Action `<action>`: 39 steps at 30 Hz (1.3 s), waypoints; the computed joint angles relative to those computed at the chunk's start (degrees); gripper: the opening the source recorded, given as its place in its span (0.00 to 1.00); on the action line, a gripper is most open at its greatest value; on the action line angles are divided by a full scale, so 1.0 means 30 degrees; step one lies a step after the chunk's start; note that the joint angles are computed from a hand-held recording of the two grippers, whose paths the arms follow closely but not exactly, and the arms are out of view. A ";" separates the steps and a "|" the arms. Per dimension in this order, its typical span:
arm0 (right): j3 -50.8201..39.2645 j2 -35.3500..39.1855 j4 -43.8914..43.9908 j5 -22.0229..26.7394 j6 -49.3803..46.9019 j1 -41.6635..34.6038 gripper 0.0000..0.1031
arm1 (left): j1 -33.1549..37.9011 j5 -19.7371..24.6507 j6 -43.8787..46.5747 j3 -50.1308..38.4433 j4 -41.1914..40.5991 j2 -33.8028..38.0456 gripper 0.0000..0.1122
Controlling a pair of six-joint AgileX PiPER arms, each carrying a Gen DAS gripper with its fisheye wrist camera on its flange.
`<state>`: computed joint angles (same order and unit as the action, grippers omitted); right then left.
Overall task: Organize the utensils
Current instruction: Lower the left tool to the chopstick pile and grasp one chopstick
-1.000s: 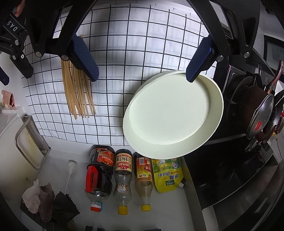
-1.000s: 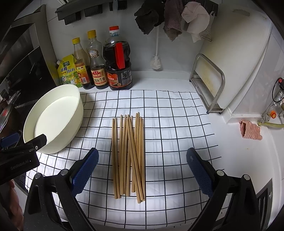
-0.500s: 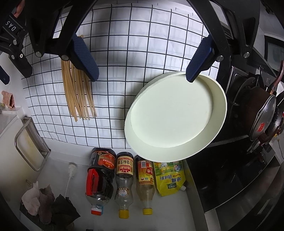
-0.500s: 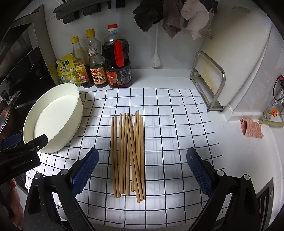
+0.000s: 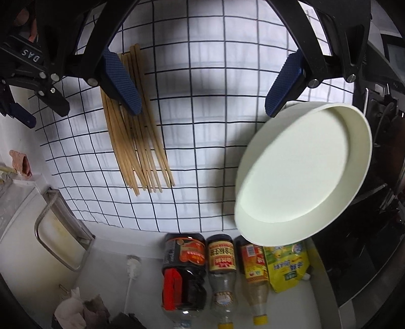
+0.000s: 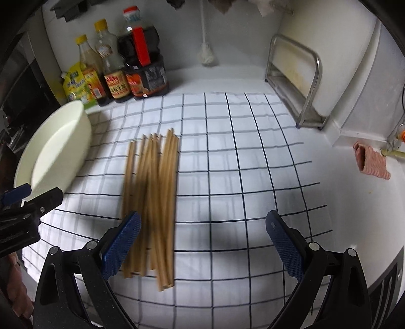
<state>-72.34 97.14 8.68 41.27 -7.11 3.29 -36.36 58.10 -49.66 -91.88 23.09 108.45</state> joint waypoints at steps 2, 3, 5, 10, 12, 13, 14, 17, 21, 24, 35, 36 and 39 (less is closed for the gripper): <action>-0.0080 0.0773 -0.0035 -0.0352 -0.0187 -0.0101 0.92 | 0.0005 -0.0359 -0.0180 0.0057 -0.0102 0.0533 0.86; -0.0161 0.1175 0.0135 -0.0512 -0.0413 -0.0163 0.92 | 0.0016 -0.0407 -0.0269 0.0036 -0.0112 0.0765 0.86; -0.0340 0.1777 0.0067 -0.0847 -0.0547 -0.0132 0.92 | 0.0097 -0.0669 -0.0516 0.0102 -0.0156 0.1177 0.86; -0.0841 0.2931 -0.0702 -0.1654 -0.0688 0.0358 0.92 | 0.0294 -0.1445 -0.1177 0.0375 -0.0351 0.1823 0.86; -0.1047 0.3296 -0.0652 -0.1715 -0.0965 0.0467 0.92 | 0.0303 -0.1602 -0.1334 0.0390 -0.0417 0.2053 0.86; -0.1145 0.3446 -0.0638 -0.1719 -0.1036 0.0533 0.92 | 0.0287 -0.1784 -0.1487 0.0455 -0.0345 0.2118 0.86; -0.1168 0.3588 -0.0805 -0.1817 -0.0971 0.0602 0.92 | 0.0265 -0.1794 -0.1584 0.0461 -0.0277 0.2136 0.86; -0.1051 0.3672 -0.1600 -0.1970 -0.0244 0.0794 0.92 | 0.0256 -0.1725 -0.1697 0.0161 -0.0190 0.2495 0.86; -0.1004 0.3847 -0.1452 -0.2000 -0.0573 0.0812 0.92 | 0.0320 -0.1698 -0.1767 -0.0170 -0.0281 0.2805 0.86; -0.0762 0.3759 -0.1540 -0.2367 -0.0713 0.0828 0.92 | 0.0383 -0.1568 -0.1753 -0.0435 -0.0504 0.3086 0.86; -0.0833 0.4116 -0.2875 -0.3040 -0.0342 0.1301 0.91 | 0.0282 -0.1601 -0.1992 -0.0879 -0.0677 0.3780 0.86; -0.0887 0.4159 -0.2765 -0.2990 -0.0422 0.1236 0.91 | 0.0303 -0.1577 -0.1993 -0.0935 -0.0686 0.3842 0.86; -0.0883 0.4222 -0.2452 -0.3123 -0.0663 0.0936 0.91 | 0.0331 -0.1517 -0.2046 -0.1082 -0.0752 0.4012 0.86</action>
